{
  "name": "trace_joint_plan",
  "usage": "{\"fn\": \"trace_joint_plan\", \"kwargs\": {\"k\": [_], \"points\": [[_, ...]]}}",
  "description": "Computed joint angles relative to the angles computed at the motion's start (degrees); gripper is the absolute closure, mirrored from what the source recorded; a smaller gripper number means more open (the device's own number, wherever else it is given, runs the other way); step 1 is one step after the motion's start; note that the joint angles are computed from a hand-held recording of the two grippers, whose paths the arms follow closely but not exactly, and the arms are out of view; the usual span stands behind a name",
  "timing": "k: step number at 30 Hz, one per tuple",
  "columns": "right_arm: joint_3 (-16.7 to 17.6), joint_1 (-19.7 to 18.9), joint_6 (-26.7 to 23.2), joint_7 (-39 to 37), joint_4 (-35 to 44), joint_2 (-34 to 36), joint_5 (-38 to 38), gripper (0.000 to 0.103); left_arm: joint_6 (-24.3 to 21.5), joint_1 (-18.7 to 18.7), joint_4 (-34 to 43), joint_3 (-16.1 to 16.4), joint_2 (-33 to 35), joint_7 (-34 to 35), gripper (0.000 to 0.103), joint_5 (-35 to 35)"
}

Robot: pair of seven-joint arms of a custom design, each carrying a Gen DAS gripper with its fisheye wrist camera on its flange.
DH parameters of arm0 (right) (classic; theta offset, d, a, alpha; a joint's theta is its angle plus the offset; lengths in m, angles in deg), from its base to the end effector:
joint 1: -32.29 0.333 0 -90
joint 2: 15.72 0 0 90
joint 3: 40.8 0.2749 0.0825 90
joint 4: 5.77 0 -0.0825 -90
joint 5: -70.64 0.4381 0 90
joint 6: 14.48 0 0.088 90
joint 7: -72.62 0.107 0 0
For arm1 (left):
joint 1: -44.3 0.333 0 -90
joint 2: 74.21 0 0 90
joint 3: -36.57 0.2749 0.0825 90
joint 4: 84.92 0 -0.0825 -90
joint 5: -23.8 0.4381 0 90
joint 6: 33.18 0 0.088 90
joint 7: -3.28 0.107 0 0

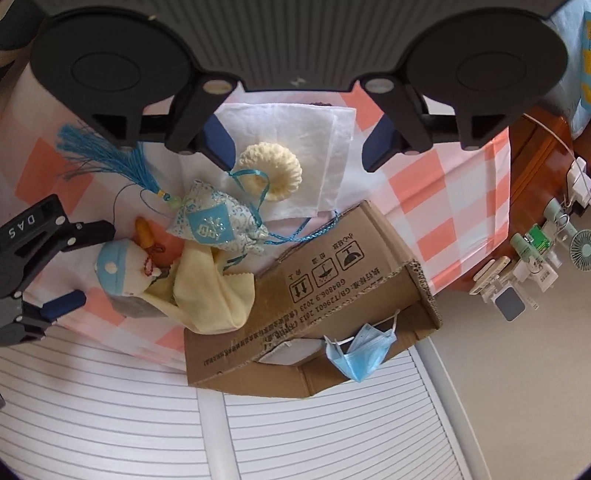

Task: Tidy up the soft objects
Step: 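Grasp the cream ring sponge with the left gripper while the right gripper grasps the plush toy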

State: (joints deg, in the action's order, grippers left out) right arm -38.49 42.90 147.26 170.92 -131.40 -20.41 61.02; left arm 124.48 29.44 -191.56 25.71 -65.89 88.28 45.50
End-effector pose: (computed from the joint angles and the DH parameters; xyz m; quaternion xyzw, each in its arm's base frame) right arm 0.5966 0.1457 0.4351 -0.7312 0.5847 -0.2406 0.2560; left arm 0.6164 -0.3082 0.4635 -0.4136 0.8277 -0.2549 0.2809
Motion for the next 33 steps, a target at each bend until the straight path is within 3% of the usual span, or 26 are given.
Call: {"fn": "trace_joint_plan", "kwargs": {"k": [2,6,10,19,20,22,33], "points": [[0.0,0.0,-0.1,-0.2,0.0,0.0,0.2,0.000,-0.6,0.5,0.8,-0.7,0.8,3.9,0.033,-2.6],[0.0,0.0,-0.5,0.1,0.3,0.1,0.0,0.000,-0.6,1.1,2.1,-1.3,2.2,8.8,0.051,-6.8],[0.1,-0.1,-1.0,1.1,0.5,0.2,-0.8,0.000,0.3,1.5,2.7,-1.6,3.2,11.9,0.051,-10.5],[0.1,0.0,-1.5,2.0,0.8,0.3,-1.5,0.000,2.7,1.1,2.3,-1.0,3.3,14.2,0.052,-10.7],[0.1,0.0,-1.5,2.0,0.8,0.3,-1.5,0.000,2.3,1.2,2.5,-1.2,3.5,15.0,0.052,-11.2],[0.1,0.0,-1.6,1.9,0.8,0.3,-1.4,0.000,2.2,1.6,2.8,-1.7,3.8,16.8,0.064,-12.8],[0.1,0.0,-1.1,2.1,0.4,0.1,-1.6,0.000,3.1,2.0,-1.4,-2.1,-0.1,16.7,0.071,-19.0]]}}
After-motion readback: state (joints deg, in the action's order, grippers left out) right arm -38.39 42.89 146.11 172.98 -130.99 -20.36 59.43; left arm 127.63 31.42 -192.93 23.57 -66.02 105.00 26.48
